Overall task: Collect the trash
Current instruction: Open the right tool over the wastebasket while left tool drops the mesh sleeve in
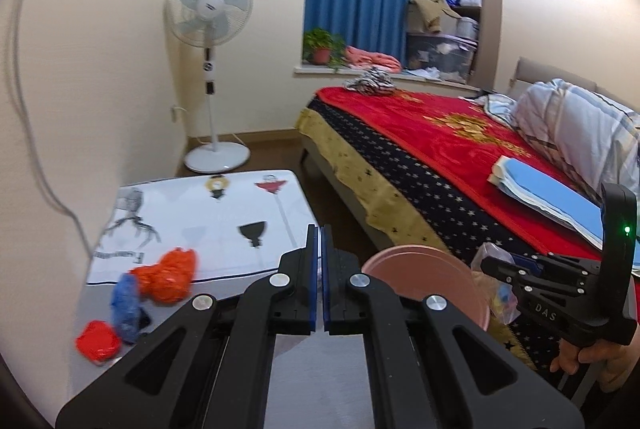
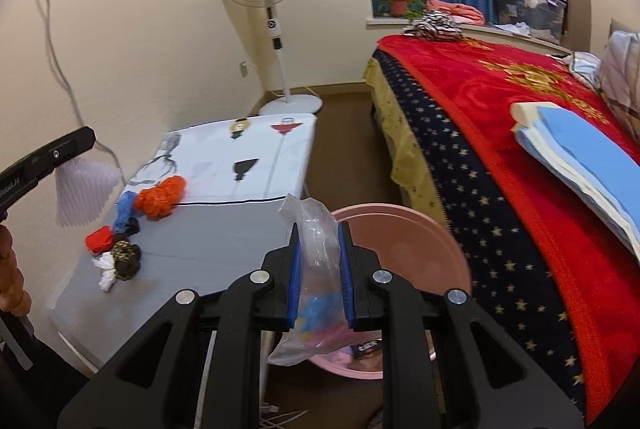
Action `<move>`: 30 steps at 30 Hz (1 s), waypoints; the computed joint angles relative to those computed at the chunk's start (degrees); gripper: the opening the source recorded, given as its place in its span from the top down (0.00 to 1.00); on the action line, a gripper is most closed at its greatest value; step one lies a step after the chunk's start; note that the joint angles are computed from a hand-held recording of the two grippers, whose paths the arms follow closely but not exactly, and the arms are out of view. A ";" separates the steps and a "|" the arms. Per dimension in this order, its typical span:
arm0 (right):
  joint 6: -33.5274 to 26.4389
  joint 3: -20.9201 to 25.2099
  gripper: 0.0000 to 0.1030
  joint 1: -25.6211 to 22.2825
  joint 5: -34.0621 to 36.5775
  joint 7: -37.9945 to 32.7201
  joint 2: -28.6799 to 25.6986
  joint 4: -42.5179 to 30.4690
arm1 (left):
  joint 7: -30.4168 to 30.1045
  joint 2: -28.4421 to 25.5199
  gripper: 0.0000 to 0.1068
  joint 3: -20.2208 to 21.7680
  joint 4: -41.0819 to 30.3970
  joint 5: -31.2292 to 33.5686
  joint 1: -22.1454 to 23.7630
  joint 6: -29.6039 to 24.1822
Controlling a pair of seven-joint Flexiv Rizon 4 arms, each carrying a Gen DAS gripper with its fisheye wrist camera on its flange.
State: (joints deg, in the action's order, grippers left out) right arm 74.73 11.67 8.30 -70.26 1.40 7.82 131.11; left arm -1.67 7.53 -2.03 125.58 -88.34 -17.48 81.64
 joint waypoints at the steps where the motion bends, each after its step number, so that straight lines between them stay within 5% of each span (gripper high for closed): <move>1: -0.27 -0.17 0.83 -0.17 0.30 -0.53 0.18 0.22 | -0.07 -0.48 0.99 -0.14 -0.28 0.06 -0.09 -0.58; 16: 5.49 -3.31 0.83 -4.06 2.94 -6.29 -3.57 -0.24 | 3.46 -11.87 0.99 -4.61 -7.48 -2.29 -2.59 -5.56; 30: 4.31 -4.96 0.80 -1.99 13.14 -15.27 -8.00 -0.81 | -3.03 -18.70 0.98 -6.55 -9.24 7.23 -1.86 -6.29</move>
